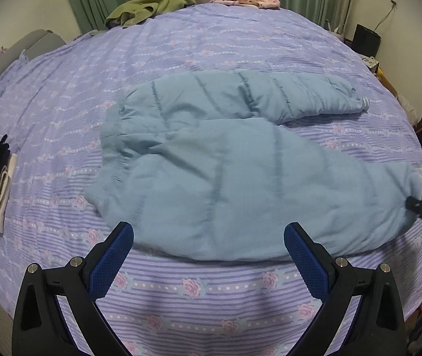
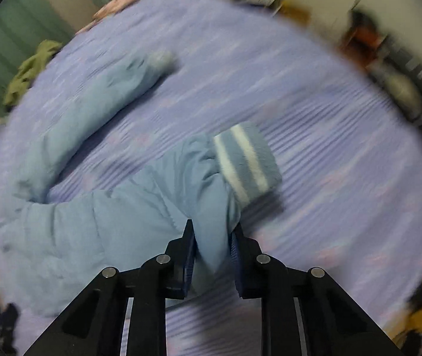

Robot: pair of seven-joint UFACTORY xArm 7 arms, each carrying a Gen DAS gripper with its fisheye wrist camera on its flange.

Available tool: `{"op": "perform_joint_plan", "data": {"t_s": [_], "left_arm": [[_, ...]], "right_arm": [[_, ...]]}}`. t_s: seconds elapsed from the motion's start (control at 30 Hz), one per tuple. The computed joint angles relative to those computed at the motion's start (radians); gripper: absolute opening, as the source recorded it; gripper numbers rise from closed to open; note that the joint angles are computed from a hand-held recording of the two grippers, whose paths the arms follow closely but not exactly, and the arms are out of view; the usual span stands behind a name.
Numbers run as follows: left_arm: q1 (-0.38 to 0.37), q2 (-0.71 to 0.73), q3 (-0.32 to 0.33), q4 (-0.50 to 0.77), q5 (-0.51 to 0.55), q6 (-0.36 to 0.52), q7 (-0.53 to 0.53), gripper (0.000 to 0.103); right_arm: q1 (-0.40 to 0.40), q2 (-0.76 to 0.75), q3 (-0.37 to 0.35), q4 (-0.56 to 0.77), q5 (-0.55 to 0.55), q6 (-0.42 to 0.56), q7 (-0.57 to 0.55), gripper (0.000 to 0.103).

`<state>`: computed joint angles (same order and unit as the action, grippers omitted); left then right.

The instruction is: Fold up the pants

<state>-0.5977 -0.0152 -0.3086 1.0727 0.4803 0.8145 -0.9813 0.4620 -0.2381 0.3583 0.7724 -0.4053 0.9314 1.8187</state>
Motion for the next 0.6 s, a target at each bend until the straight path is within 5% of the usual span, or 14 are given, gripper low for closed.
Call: {"op": "perform_joint_plan", "data": {"t_s": [0.07, 0.2, 0.27, 0.43, 0.6], "left_arm": [[0.001, -0.006, 0.001, -0.012, -0.012, -0.005, -0.007, 0.103], [0.016, -0.057, 0.007, -0.066, -0.049, -0.017, -0.025, 0.103], [0.034, -0.113, 0.011, -0.121, -0.076, -0.041, -0.044, 0.103], [0.093, -0.207, 0.025, -0.237, -0.175, -0.107, -0.024, 0.103], [0.138, -0.160, 0.025, -0.258, -0.216, -0.171, -0.002, 0.103]], "right_arm": [[0.011, -0.012, -0.007, 0.004, -0.026, 0.041, -0.002, 0.025], [0.018, -0.002, 0.016, 0.058, -0.004, 0.153, -0.076, 0.066], [0.035, -0.061, 0.043, 0.045, -0.015, 0.166, -0.015, 0.076], [0.052, -0.120, 0.086, -0.024, 0.024, 0.040, 0.123, 0.077], [0.047, -0.016, 0.087, -0.020, -0.009, -0.046, 0.160, 0.077]]}}
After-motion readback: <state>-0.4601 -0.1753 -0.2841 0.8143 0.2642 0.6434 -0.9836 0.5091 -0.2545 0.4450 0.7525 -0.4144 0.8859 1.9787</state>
